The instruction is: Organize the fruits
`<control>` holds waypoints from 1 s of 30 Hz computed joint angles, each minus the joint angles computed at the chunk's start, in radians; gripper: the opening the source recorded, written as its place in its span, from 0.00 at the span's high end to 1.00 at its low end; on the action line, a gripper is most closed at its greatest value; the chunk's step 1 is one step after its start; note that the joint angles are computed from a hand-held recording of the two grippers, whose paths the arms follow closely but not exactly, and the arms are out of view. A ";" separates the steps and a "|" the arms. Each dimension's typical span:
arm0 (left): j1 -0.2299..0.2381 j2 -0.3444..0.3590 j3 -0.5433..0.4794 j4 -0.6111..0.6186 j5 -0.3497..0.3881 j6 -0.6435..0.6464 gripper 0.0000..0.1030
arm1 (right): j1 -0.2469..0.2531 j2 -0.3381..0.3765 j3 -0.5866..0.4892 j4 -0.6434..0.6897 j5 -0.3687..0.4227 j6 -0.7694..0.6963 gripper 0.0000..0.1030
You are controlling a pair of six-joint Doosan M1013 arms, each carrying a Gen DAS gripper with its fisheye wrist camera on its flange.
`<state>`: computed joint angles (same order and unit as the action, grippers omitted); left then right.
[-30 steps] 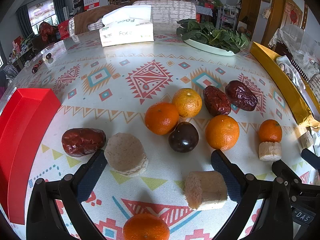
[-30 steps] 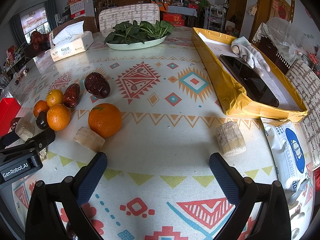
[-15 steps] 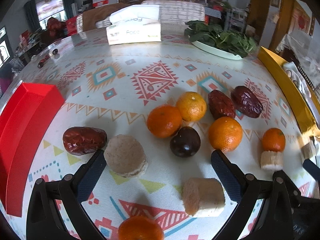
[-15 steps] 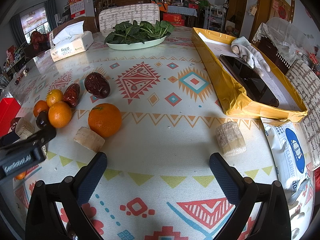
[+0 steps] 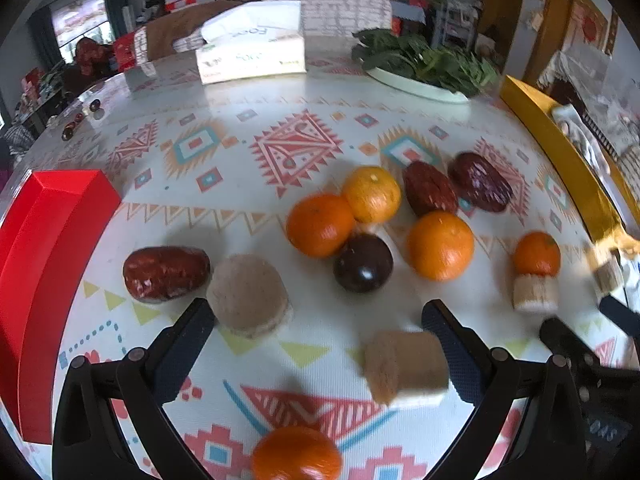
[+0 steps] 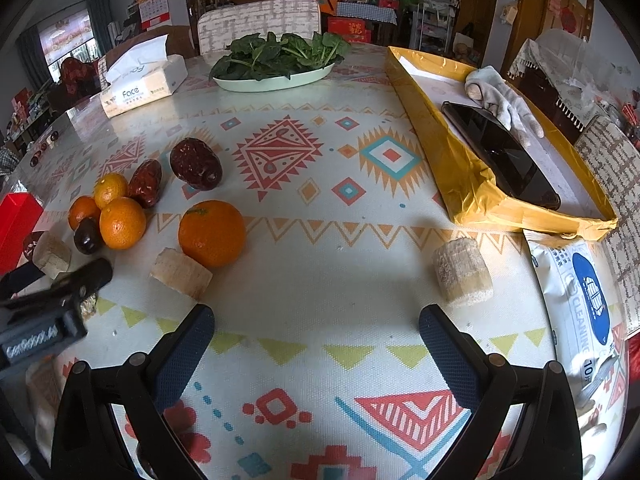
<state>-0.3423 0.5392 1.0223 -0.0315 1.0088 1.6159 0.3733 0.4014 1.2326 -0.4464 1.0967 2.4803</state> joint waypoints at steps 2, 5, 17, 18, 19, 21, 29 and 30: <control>0.001 0.001 -0.001 -0.022 0.009 0.045 0.00 | 0.001 0.004 -0.006 -0.002 0.010 0.009 0.00; 0.006 -0.005 0.007 -0.056 0.014 0.108 0.00 | 0.002 0.008 -0.013 -0.008 0.023 0.016 0.00; 0.152 -0.182 0.212 -0.494 -0.235 0.516 0.12 | 0.065 -0.112 0.117 0.000 -0.204 -0.026 0.22; 0.161 -0.177 0.209 -0.503 -0.196 0.517 0.12 | 0.078 -0.107 0.113 0.010 -0.189 -0.065 0.29; 0.165 -0.174 0.212 -0.510 -0.172 0.525 0.12 | 0.087 -0.102 0.107 0.009 -0.173 -0.085 0.34; 0.164 -0.171 0.222 -0.520 -0.142 0.547 0.19 | 0.098 -0.092 0.098 0.007 -0.151 -0.113 0.35; 0.130 -0.125 0.187 -0.479 -0.019 0.544 0.46 | 0.083 -0.078 0.095 0.074 -0.130 -0.150 0.44; 0.122 -0.123 0.185 -0.456 -0.022 0.532 0.46 | 0.083 -0.079 0.097 0.075 -0.132 -0.150 0.47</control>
